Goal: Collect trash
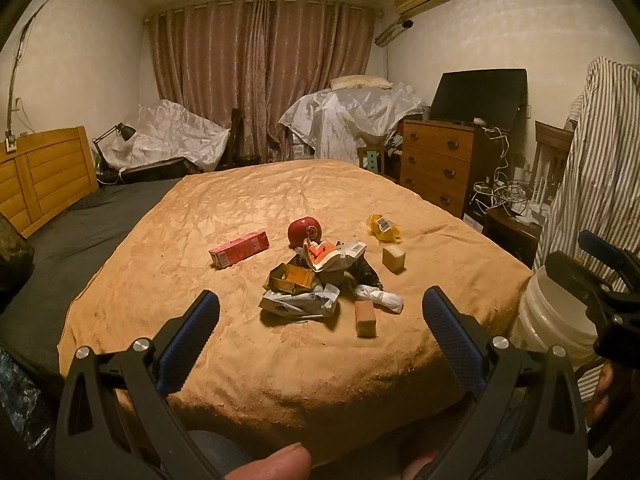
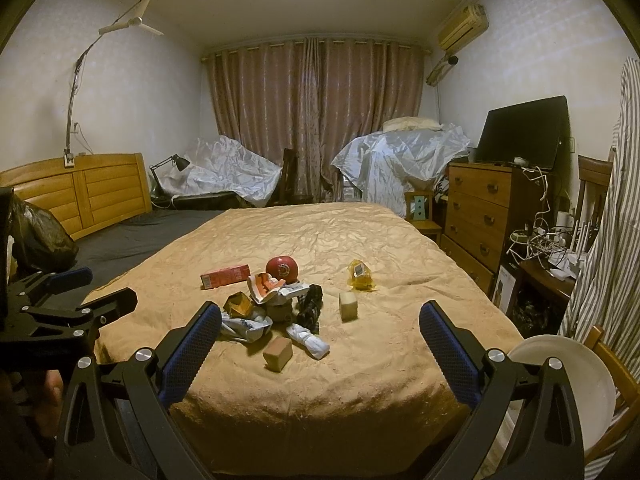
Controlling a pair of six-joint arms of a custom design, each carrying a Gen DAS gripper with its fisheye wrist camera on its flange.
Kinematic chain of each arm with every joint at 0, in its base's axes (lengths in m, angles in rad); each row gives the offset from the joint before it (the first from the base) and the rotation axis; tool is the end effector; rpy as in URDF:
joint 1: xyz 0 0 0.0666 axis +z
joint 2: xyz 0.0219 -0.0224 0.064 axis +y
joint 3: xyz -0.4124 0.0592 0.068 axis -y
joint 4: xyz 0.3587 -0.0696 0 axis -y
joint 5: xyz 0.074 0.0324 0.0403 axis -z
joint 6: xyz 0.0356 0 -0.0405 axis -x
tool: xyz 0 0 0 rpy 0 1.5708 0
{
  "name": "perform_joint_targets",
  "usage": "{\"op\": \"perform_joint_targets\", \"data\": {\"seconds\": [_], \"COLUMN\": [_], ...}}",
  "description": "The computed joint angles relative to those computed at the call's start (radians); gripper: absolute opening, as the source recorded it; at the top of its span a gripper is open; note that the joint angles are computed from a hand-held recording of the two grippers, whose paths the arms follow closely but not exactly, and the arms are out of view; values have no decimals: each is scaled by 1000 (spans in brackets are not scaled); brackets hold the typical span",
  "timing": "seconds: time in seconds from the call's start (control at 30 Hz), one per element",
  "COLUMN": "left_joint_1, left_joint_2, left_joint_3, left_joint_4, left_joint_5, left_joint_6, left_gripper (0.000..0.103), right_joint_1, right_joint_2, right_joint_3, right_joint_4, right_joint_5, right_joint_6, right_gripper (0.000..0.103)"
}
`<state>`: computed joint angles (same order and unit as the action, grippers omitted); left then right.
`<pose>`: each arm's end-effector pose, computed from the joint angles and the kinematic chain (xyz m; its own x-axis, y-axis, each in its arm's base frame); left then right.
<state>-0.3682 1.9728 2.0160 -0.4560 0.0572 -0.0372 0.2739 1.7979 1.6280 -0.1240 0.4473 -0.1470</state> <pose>0.6564 -0.2558 0.4549 -0.3588 0.1782 -0.9162 0.4218 0.9066 0.0111 0.6166 0.1568 0.4255 -0.2532 0.0660 -0.9652 0.1939 0.9809 0.0162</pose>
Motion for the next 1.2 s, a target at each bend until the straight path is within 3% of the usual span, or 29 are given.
{"op": "perform_joint_targets", "data": {"seconds": [1.2], "left_joint_1": [4], "left_joint_2": [2], "left_joint_3": [2], "left_joint_4": [-4], "left_joint_5": [7], "left_joint_6": [-2], "left_gripper": [98], "right_joint_1": [4], "right_joint_2": [4], "right_joint_3": [3], "right_joint_4": [-11], "right_joint_5": [3], "right_joint_6": [-3], "right_gripper": [99]}}
